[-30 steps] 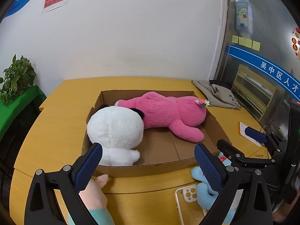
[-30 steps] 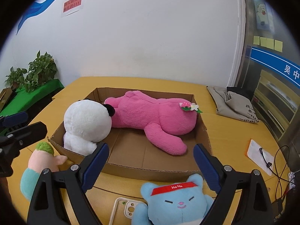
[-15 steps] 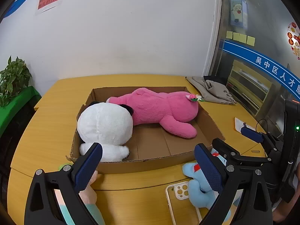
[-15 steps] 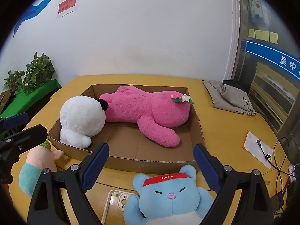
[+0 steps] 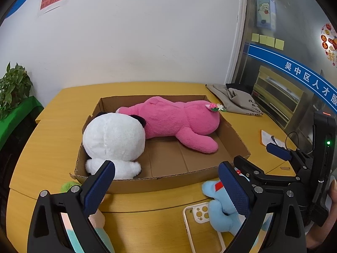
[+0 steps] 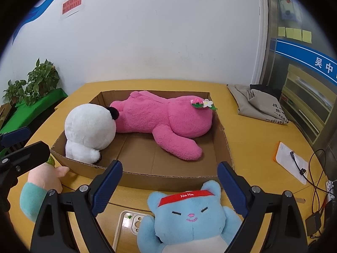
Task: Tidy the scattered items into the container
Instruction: 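Move both tools toward the blue cat plush on the table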
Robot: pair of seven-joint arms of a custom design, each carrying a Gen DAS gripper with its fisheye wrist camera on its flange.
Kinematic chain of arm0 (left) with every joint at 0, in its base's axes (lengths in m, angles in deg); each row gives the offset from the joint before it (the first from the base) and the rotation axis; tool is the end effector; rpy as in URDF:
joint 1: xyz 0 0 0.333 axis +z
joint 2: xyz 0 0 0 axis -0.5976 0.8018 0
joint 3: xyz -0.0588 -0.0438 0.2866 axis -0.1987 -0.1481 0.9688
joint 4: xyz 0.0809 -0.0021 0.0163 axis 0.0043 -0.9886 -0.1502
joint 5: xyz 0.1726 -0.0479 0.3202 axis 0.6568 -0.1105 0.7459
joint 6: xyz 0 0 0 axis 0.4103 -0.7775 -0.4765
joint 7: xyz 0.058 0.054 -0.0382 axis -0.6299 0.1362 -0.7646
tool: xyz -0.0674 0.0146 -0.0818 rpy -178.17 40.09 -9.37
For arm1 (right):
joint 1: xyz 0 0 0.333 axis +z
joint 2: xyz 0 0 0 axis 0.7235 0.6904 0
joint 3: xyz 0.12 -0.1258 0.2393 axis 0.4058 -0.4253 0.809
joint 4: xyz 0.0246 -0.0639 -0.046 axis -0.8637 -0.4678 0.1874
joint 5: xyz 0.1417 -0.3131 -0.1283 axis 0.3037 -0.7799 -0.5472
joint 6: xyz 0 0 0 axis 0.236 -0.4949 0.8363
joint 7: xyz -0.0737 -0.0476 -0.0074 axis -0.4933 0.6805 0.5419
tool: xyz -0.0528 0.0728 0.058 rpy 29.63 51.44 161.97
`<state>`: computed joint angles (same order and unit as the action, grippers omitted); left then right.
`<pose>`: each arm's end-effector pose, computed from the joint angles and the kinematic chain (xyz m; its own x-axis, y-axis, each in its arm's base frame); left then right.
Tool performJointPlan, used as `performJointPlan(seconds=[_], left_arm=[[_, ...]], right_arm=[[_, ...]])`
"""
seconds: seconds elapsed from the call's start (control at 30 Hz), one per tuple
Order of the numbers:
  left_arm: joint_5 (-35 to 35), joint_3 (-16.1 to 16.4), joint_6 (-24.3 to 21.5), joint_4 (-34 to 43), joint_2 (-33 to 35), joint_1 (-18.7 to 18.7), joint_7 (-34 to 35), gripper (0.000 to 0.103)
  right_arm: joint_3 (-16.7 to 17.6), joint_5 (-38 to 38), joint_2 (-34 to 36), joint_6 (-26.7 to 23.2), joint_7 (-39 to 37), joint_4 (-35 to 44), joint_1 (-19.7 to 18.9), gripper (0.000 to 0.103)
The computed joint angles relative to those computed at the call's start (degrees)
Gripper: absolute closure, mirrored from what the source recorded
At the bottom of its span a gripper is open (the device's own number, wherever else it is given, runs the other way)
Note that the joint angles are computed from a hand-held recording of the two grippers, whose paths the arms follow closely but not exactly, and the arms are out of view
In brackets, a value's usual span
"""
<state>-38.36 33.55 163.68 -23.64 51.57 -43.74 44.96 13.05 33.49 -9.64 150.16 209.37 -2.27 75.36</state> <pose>0.7343 -0.1190 0.4578 -0.1391 -0.9824 0.1245 -0.6153 -0.0128 -0.7882 0.6130 0.3192 0.4380 0.1183 -0.9928 0.0182 -0.6149 -0.0876 -0.7838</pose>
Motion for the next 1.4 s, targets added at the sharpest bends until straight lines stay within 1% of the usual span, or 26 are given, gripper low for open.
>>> performJointPlan(seconds=[0.33, 0.57, 0.87, 0.97, 1.0, 1.07, 1.13, 1.23, 1.33, 1.4], left_arm=[[-0.74, -0.45, 0.54, -2.37, -1.26, 0.75, 0.73, 0.003], [-3.46, -3.24, 2.24, -4.75, -2.34, 2.73, 3.41, 0.003], [-6.33, -4.35, 3.47, -8.32, -4.65, 3.73, 6.1, 0.003], [-7.41, -5.21, 3.92, -9.18, -5.13, 4.05, 7.1, 0.003], [-8.04, -5.94, 3.87, -9.38, -5.21, 4.47, 7.75, 0.003], [-9.75, -7.84, 3.06, -9.32, -5.11, 5.66, 9.5, 0.003], [-11.16, -8.78, 1.66, -8.72, -4.74, 6.04, 10.52, 0.003], [-13.92, -11.19, -1.06, -6.96, -3.54, 7.13, 13.11, 0.003], [-16.8, -12.88, -4.24, -3.91, -1.48, 7.44, 15.14, 0.003], [-17.85, -13.31, -7.81, 0.02, 1.0, 6.84, 15.69, 0.003]], right_arm=[[0.23, -0.02, 0.01, -0.5, 0.45, -0.06, 0.3, 0.011], [-0.05, -1.63, -0.65, -1.67, 1.17, -0.24, 1.24, 0.011], [0.44, -3.7, -1.49, -2.39, 3.43, -1.03, 1.64, 0.011], [0.62, -4.28, -2.11, -1.8, 3.98, -1.77, 1.54, 0.011], [0.48, -4.8, -2.5, -1.33, 4.52, -2.26, 1.56, 0.011], [-0.27, -6.93, -3.59, -0.02, 6.43, -3.62, 1.77, 0.011], [-1.32, -10.24, -5.25, 1.96, 9.7, -5.77, 1.81, 0.011], [-2.45, -15.66, -8.37, 5.03, 15.33, -9.91, 0.73, 0.011], [-3.16, -20.96, -11.54, 6.59, 21.64, -14.53, -1.35, 0.011], [-2.17, -20.04, -13.12, 8.08, 20.85, -18.11, -4.3, 0.011]])
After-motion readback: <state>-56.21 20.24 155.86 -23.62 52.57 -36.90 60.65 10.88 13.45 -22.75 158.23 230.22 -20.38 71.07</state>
